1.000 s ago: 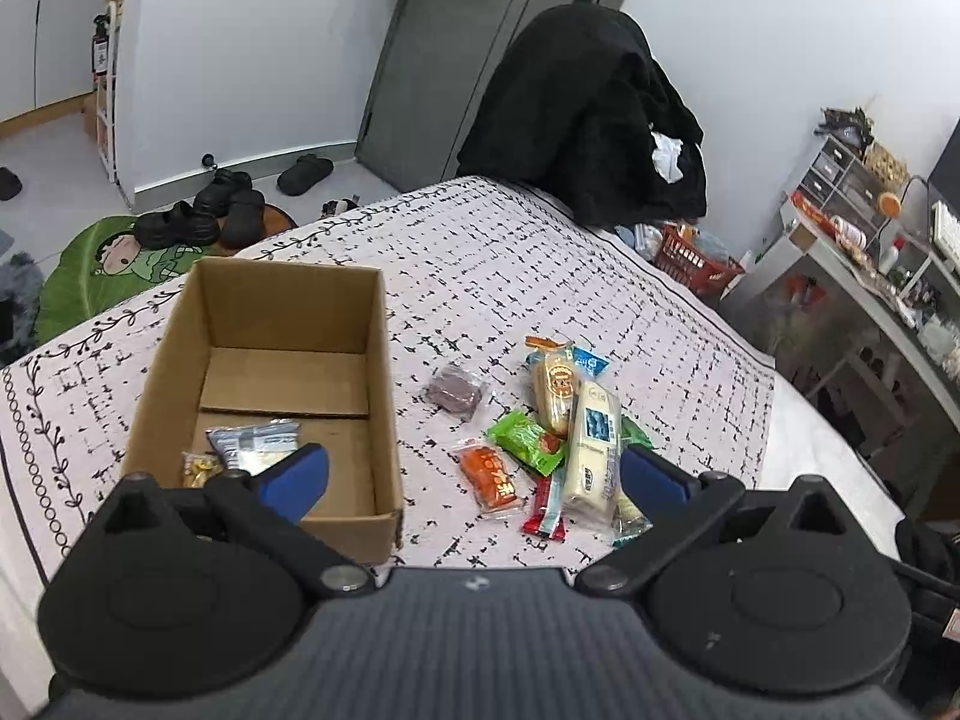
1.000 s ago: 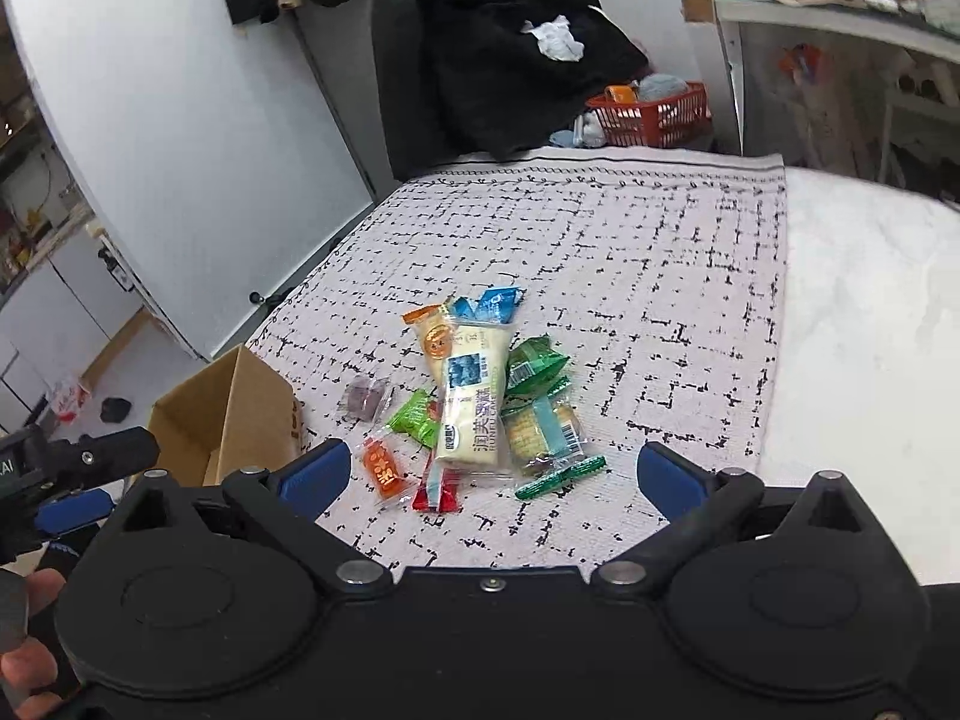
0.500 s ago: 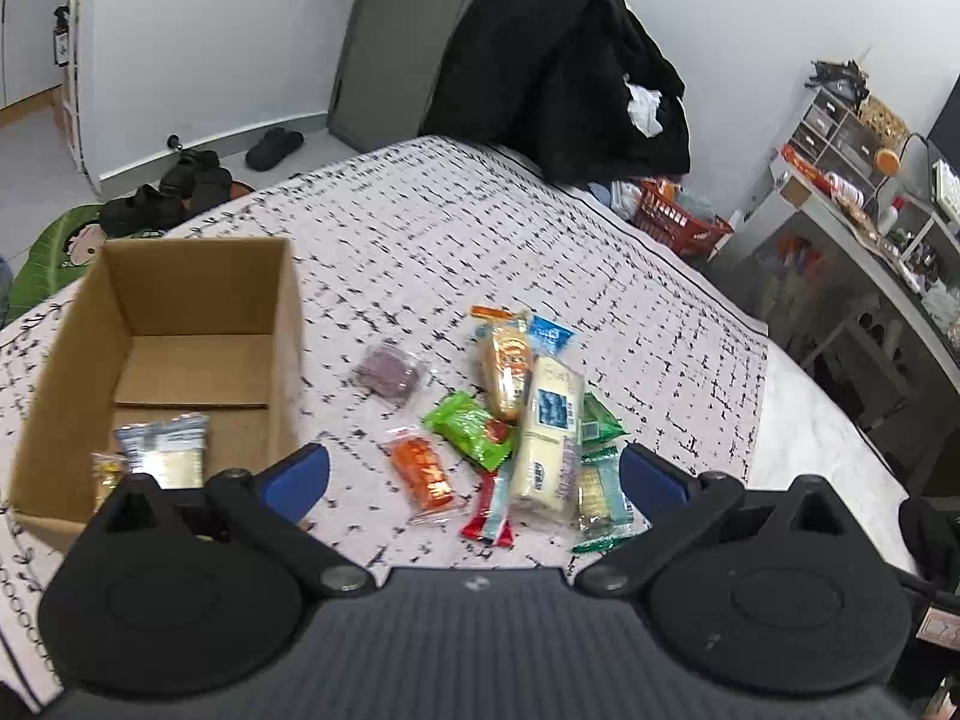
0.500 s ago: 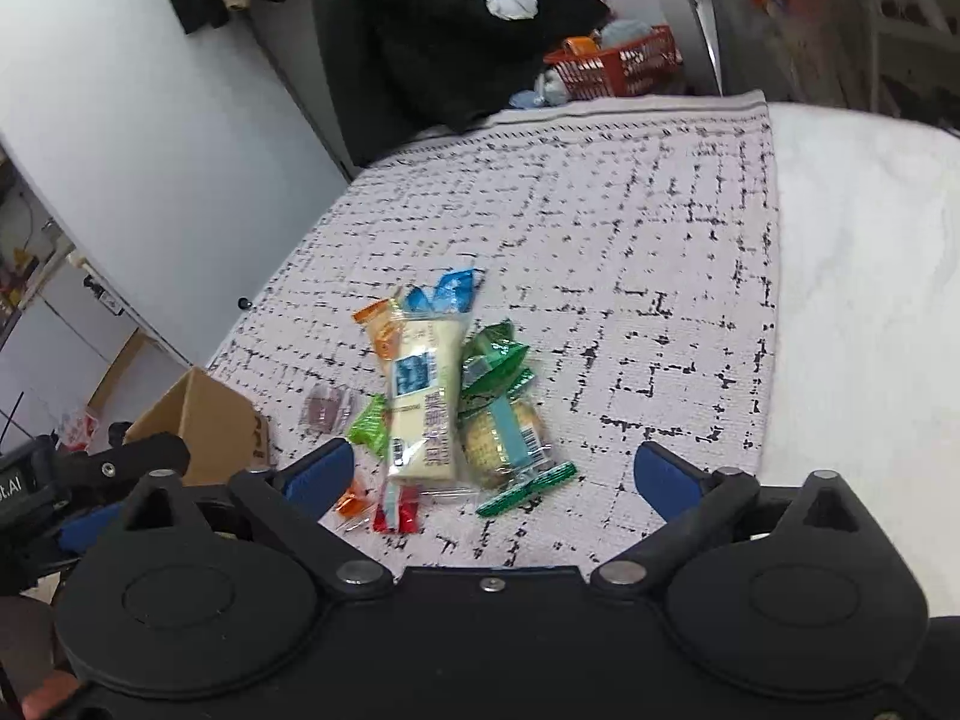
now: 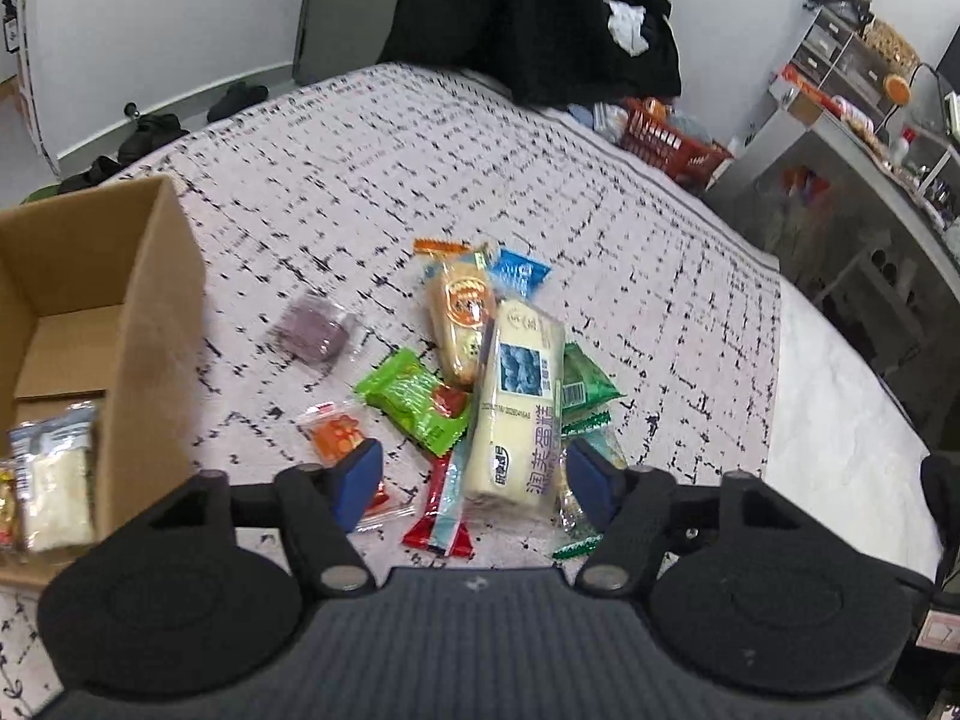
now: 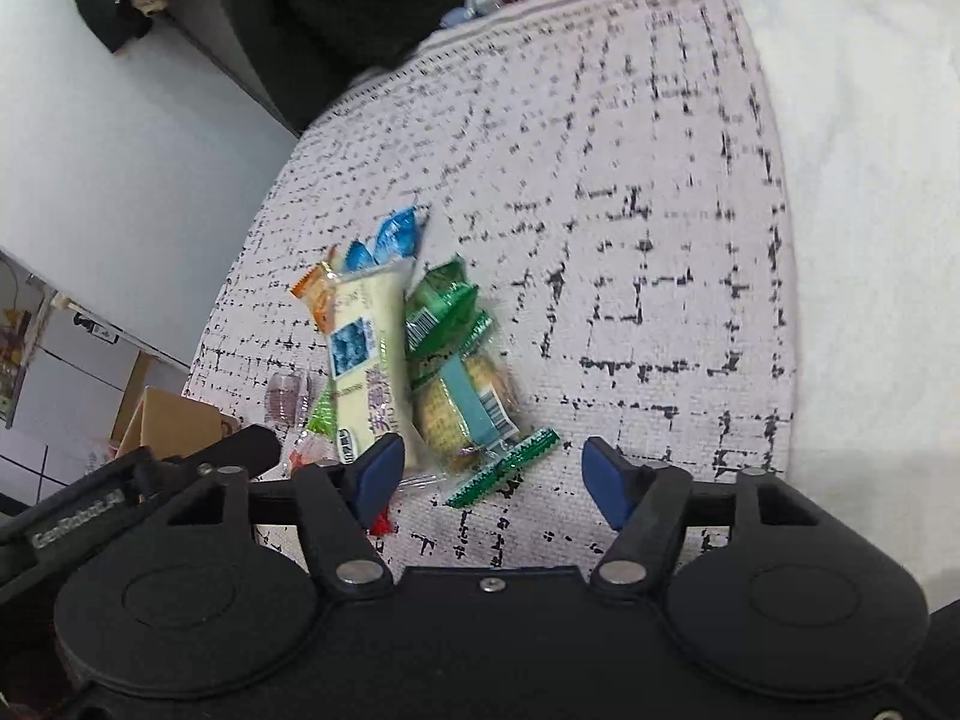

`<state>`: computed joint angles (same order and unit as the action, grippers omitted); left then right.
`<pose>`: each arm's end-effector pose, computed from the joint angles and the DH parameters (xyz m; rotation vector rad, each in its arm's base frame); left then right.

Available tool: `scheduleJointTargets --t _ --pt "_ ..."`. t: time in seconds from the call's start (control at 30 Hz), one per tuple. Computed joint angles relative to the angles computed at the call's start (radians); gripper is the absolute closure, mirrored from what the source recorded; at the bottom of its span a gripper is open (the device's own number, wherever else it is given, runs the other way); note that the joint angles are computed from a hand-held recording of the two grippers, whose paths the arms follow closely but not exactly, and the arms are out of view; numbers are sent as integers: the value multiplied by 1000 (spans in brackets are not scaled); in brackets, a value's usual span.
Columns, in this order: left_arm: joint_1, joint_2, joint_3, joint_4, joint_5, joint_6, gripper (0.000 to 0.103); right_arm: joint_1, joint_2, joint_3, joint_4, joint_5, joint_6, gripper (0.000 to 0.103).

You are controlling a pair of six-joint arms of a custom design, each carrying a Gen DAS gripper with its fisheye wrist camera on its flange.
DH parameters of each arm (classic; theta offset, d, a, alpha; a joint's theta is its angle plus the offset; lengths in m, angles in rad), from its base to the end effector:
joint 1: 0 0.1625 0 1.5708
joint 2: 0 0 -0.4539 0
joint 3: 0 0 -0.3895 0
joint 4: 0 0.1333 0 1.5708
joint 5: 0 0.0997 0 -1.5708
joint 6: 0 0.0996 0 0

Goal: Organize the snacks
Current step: 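Grasp the cream cake bar with the left tool while the right tool grasps the green-yellow biscuit pack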

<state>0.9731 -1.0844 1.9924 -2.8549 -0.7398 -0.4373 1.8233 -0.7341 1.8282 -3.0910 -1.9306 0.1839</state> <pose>-0.1493 -0.5870 0.2309 -0.0087 2.4431 -0.9340 0.2563 -0.6000 0.0768 -0.0141 -2.8029 0.7018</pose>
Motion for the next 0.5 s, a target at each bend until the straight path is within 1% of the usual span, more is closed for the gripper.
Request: scheduleJointTargets --t 0.17,0.27,0.37,0.43,0.5 --pt "27 44 -41 7 -30 32 41 -28 12 -20 33 38 50 47" --pt "40 69 -64 18 -39 43 42 -53 11 -23 50 88 97 49" --pt "52 91 -84 23 -56 58 42 -71 12 -23 42 126 118 50" --pt "59 104 -97 27 -64 65 42 -80 14 -22 37 144 131 55" --pt "63 118 -109 26 -65 76 42 -86 17 -23 36 156 139 62"
